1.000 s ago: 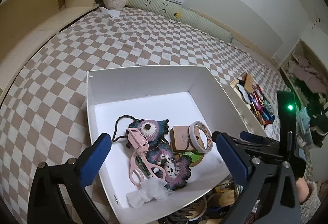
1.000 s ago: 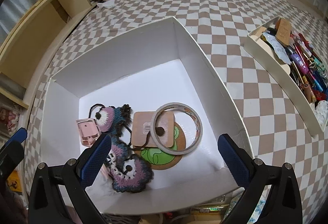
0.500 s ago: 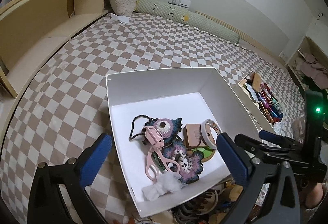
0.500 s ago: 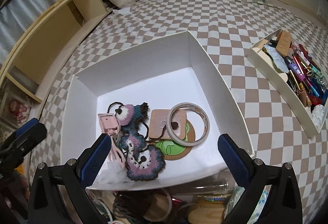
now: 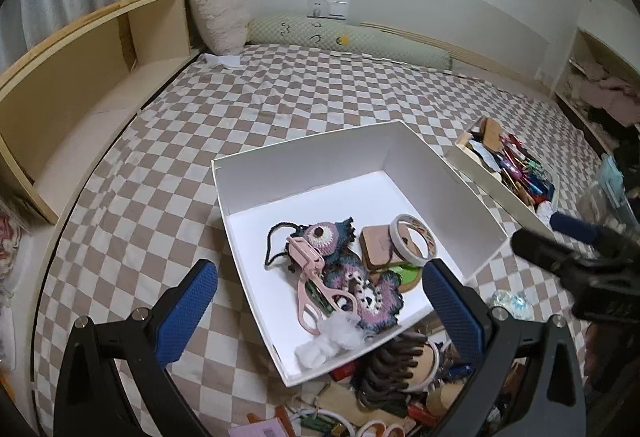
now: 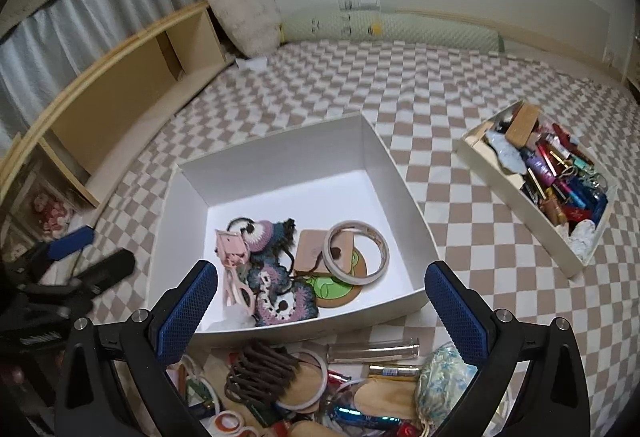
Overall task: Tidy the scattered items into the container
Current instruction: 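Withdraw both tools up and away from the box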
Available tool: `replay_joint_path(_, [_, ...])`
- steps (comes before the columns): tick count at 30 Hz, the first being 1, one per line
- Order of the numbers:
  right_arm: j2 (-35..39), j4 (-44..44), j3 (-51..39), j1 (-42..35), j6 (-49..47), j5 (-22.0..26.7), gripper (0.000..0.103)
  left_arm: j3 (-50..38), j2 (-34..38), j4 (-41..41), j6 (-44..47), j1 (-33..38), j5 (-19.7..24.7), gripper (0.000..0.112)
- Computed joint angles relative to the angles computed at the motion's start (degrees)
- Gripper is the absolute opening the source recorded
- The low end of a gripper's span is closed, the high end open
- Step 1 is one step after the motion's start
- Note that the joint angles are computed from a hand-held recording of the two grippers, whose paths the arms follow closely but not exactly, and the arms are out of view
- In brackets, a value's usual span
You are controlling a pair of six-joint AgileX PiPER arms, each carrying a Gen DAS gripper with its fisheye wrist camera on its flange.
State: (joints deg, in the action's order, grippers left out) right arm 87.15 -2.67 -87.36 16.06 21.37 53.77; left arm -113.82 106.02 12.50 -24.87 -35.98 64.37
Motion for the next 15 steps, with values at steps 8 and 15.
replay_joint_path(8, [-8.87,-7.35,4.81,3.98,5.25,-0.21,0.103,4.98,-6.37,1.3,-1.28,-1.62,-2.57,0.103])
replay_joint_path(15, [-16.52,-13.56,10.14,7.79,10.14,0.37,0.103,10.99,-12.98,4.96,-2.08,-5.33,-5.52,0.103])
